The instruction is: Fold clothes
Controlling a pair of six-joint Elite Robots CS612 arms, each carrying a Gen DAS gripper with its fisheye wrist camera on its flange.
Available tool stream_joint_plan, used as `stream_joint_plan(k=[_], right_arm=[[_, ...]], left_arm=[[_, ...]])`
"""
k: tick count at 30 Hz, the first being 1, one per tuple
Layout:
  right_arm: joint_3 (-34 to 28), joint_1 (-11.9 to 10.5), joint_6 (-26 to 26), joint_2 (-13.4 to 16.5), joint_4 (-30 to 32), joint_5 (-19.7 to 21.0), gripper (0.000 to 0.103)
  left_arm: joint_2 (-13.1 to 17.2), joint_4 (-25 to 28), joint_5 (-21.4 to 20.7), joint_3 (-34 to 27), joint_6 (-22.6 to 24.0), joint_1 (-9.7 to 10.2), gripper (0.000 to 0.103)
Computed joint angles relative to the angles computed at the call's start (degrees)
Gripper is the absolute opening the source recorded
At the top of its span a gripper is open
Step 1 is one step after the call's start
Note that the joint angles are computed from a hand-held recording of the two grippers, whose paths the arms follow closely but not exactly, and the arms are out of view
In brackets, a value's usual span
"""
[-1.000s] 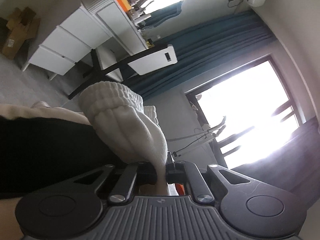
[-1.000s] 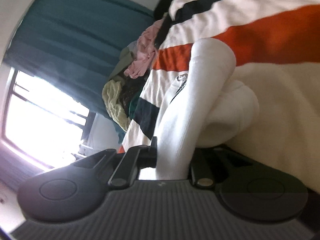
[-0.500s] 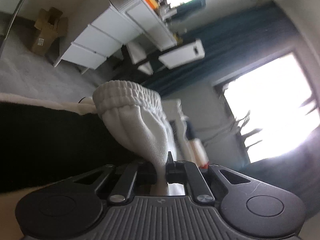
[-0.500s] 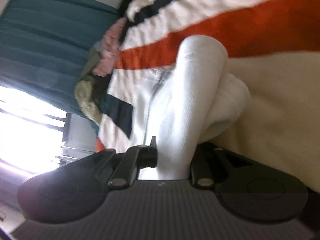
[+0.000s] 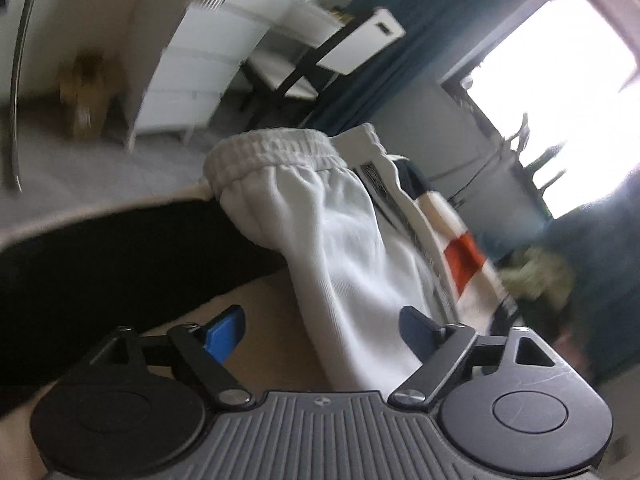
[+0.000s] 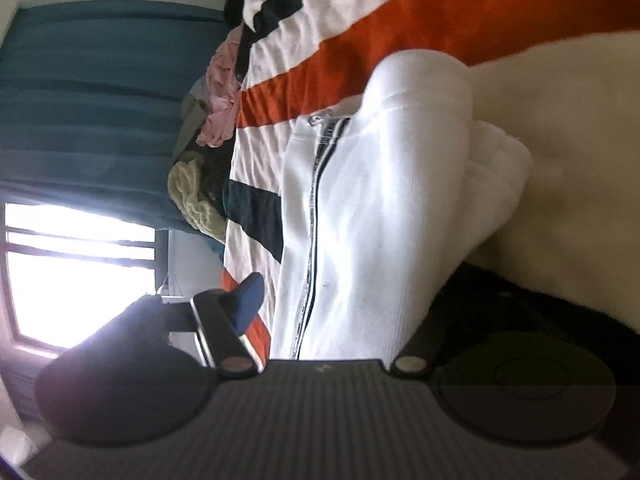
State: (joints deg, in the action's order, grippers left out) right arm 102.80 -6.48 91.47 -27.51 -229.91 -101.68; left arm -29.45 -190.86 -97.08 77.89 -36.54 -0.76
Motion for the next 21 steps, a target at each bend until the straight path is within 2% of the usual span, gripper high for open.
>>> stream_joint_plan(k=[4,7,12,15,18,21], right_arm=[[-0.18,0.19,-0.28,-0.10,0.72,-1.32,0.071],[-0.57,0.39,0.03,0.22,0.41,-2.93,0.071],[-1.25,0.71,0.54,0.76,-0.07,-5.60,0.072],[-1.35,0.64,0.93,0.90,0.30,-5.81,0.072],[-1.29,0.42,1.36,0.93,1.01,-5.24,0.071],[-1.13,0.18,3.08,1.18,1.31,-4.45,0.070]], left_arm=[[-2.24,-6.08,11.55,4.83,8.65,-3.11,0.098],[-2.40,-11.94,15.86,6.48,14.99,-4.86,0.100],[-1.18,-18.31,15.37,6.06,23.73,-6.98,0.101],[-0.35,-20.20,13.07,5.38,28.12,-8.02,0.102],[0.50,-18.54,8.20,4.04,31.14,-8.71,0.102],[1.77,-16.68,5.45,2.36,33.86,-9.49,0.102]])
